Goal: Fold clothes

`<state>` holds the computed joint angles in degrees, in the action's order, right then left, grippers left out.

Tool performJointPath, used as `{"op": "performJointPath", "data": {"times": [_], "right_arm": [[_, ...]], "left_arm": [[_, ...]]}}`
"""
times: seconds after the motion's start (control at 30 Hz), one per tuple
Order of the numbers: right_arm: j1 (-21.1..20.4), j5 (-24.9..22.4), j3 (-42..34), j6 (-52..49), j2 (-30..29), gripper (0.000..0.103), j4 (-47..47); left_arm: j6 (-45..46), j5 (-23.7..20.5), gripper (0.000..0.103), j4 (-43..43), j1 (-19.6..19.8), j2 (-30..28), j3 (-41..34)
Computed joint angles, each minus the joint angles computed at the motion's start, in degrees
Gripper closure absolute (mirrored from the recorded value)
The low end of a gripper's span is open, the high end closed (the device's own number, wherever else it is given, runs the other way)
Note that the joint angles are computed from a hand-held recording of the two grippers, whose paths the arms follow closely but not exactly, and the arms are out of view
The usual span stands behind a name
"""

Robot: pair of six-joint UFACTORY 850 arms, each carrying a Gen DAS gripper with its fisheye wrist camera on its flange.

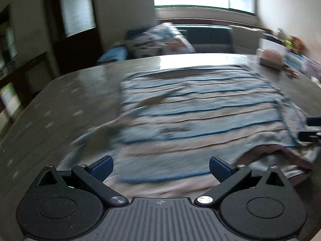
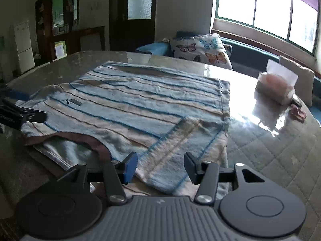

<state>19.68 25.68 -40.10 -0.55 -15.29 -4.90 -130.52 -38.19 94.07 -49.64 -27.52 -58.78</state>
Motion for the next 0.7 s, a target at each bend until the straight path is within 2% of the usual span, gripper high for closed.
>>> {"op": "performJointPath", "data": {"times": [0.13,0.23,0.43,0.6,0.7], "right_arm": [[1.6,-0.6,-1.0,1.6,-0.4,0.046,-3.2],[3.3,-1.4,-2.5,4.0,-1.1,0.044,-7.2],[7.1,-3.4,-7.0,7.5,-3.6,0.043,-14.9],[10.3,-5.5,-11.3,11.8,-6.1,0.042,-21.8],[12.4,-6.8,-14.5,14.2,-8.4,0.042,-25.5]], "left_arm": [[-3.3,-4.1,0.0,-3.0,0.6,3.2,4.9],[-5.8,-4.8,0.002,-3.8,1.5,5.3,8.0],[-13.3,-2.0,0.023,-0.8,4.0,8.8,12.8],[-22.0,2.5,0.048,6.6,6.4,10.5,15.4],[-27.6,4.2,0.055,11.5,7.4,11.2,16.8]]}}
